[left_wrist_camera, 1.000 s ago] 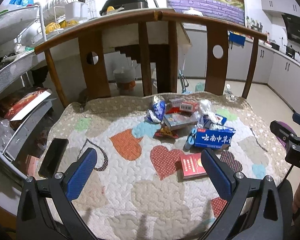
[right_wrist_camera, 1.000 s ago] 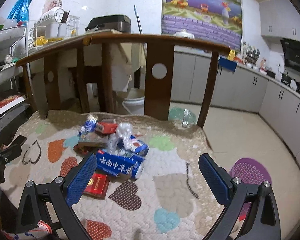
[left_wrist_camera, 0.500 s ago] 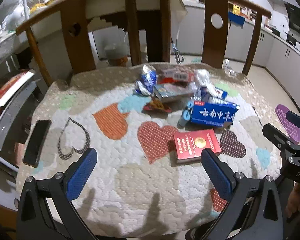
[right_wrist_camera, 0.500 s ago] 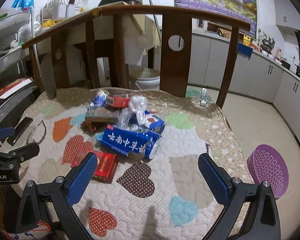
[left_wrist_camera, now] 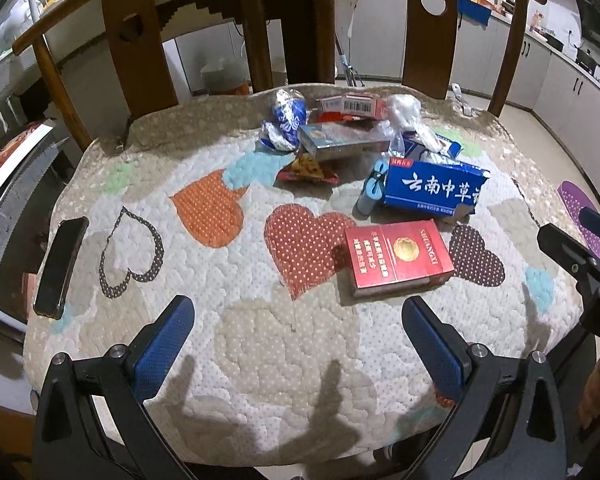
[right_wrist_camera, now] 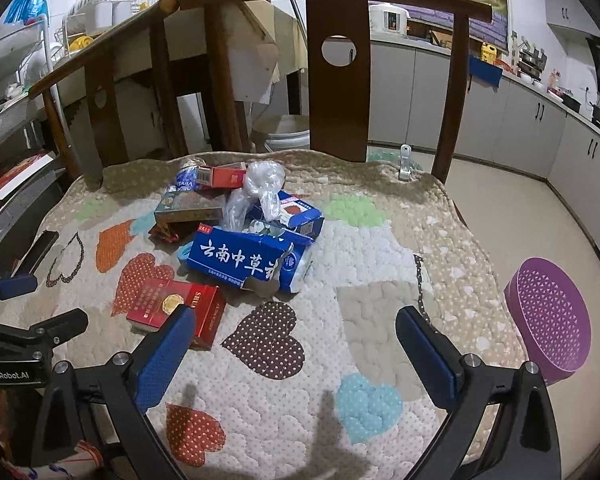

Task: Collect trash
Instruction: 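Grasp the red SHUANGXI cigarette pack with the left gripper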

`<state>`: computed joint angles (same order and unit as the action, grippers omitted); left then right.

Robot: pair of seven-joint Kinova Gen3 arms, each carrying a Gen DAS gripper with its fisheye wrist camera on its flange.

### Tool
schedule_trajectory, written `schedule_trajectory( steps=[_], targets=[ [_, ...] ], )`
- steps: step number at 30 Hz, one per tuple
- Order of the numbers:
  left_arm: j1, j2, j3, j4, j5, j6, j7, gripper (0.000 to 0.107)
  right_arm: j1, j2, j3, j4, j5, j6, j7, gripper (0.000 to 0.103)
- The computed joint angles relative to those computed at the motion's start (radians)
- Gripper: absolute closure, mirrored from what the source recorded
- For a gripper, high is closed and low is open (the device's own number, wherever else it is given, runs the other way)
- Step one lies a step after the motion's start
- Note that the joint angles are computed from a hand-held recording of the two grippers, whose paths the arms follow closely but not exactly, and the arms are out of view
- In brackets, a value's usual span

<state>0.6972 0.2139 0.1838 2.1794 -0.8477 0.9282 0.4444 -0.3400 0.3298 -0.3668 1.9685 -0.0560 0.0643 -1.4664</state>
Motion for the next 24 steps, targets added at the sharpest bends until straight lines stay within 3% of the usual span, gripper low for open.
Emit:
schedule_trajectory(
  steps=[9,13,16,18,24],
  targets=[
    [-0.014,-0.009,-0.008,0.036,-0.009,-0.063,0.006,0.004,-0.026,-0.002,0.018,0.002,0.002,0.008,-0.009,0.001],
    [-0.034,-0.043,-0.009,0.103,-0.128,-0.156,0.046,0.004,-0.025,0.003,0.017,-0.001,0.001,0.015,-0.009,0.001],
    [-0.008,-0.047,-0.065,0.124,-0.234,-0.215,-0.001,0.004,0.002,0.011,-0.008,-0.005,-0.007,0.023,-0.001,0.001],
    [-0.059,-0.037,-0.050,0.125,-0.314,-0.265,-0.077,0.004,0.010,0.016,-0.015,-0.007,-0.013,0.026,0.003,0.001],
    [-0.337,0.024,0.070,0.096,-0.433,-0.489,-0.321,0.004,0.032,0.035,-0.023,-0.019,-0.035,0.043,0.010,0.001]
  ],
)
